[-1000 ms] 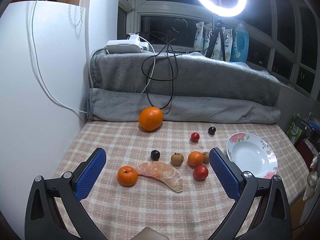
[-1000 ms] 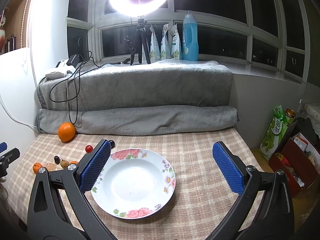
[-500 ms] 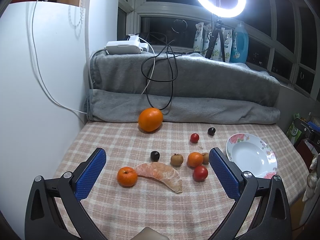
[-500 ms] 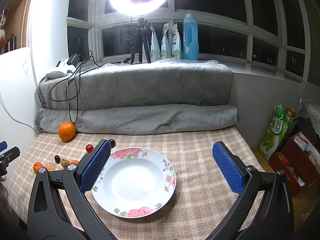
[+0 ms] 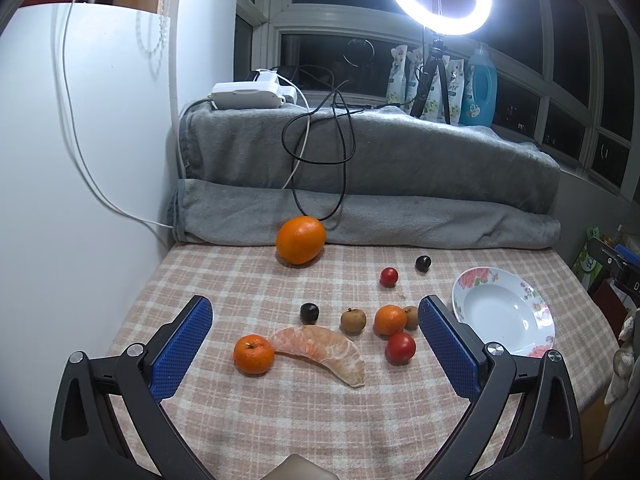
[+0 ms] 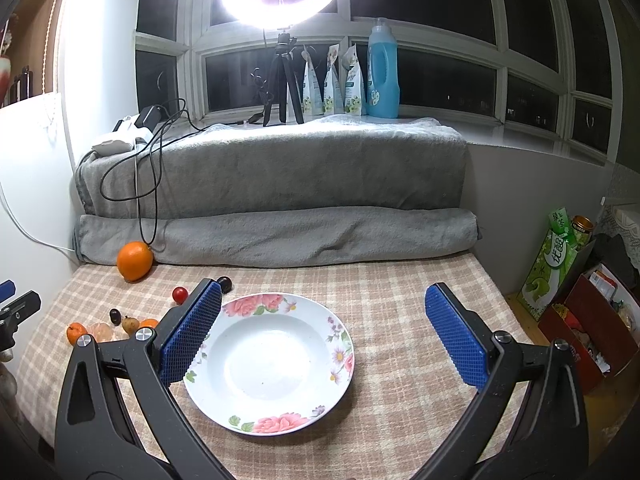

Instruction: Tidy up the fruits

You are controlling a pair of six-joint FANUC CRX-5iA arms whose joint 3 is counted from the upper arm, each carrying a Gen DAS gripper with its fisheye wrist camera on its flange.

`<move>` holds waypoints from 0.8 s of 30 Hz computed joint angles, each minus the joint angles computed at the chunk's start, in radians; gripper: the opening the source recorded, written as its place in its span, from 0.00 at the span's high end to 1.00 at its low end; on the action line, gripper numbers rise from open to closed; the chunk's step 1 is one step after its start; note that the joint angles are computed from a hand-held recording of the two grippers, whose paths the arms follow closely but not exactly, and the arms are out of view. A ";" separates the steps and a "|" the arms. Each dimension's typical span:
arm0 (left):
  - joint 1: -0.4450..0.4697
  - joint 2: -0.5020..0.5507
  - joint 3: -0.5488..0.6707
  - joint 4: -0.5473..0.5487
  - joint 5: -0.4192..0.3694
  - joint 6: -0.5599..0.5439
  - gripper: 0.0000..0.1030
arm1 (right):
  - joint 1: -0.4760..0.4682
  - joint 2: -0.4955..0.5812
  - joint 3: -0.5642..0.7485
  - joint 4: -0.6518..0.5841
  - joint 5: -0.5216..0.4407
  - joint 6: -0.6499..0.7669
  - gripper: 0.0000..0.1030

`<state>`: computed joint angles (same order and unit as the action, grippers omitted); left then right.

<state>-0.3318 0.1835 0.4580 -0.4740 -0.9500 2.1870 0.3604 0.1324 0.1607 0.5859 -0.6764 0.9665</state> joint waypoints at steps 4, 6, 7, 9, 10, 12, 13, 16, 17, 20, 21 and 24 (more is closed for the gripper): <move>0.001 0.002 0.002 0.002 0.001 -0.002 0.01 | 0.003 -0.004 -0.009 0.004 0.002 -0.006 0.00; 0.002 0.004 0.005 0.004 0.001 -0.004 0.01 | 0.001 -0.001 -0.001 -0.003 -0.001 0.001 0.00; 0.001 0.003 0.004 0.001 0.000 -0.003 0.01 | 0.002 -0.001 -0.004 -0.001 -0.001 0.000 0.00; 0.001 0.003 0.004 0.001 0.000 -0.003 0.01 | 0.002 -0.001 -0.004 0.000 -0.001 -0.001 0.00; 0.001 0.003 0.004 0.001 0.000 -0.003 0.01 | 0.004 -0.002 -0.008 0.003 -0.001 -0.004 0.00; 0.003 0.004 0.005 0.005 0.000 -0.004 0.01 | 0.005 -0.001 -0.008 0.003 -0.003 -0.001 0.00; 0.005 0.006 0.005 0.010 0.002 -0.007 0.01 | 0.007 0.000 -0.009 0.002 -0.004 0.002 0.00; 0.018 0.006 -0.002 0.026 0.010 -0.011 0.01 | 0.009 0.011 0.013 -0.020 -0.020 0.028 0.00; 0.020 0.005 -0.005 0.027 0.012 -0.009 0.01 | 0.010 0.014 0.019 -0.030 -0.024 0.039 0.00; 0.031 0.002 -0.018 0.039 0.019 -0.009 0.01 | 0.014 0.037 0.059 -0.060 -0.045 0.081 0.00; 0.034 0.001 -0.021 0.038 0.020 -0.004 0.01 | 0.016 0.050 0.082 -0.071 -0.057 0.099 0.00; 0.043 -0.004 -0.033 0.042 0.033 -0.007 0.01 | 0.019 0.076 0.131 -0.131 -0.082 0.168 0.00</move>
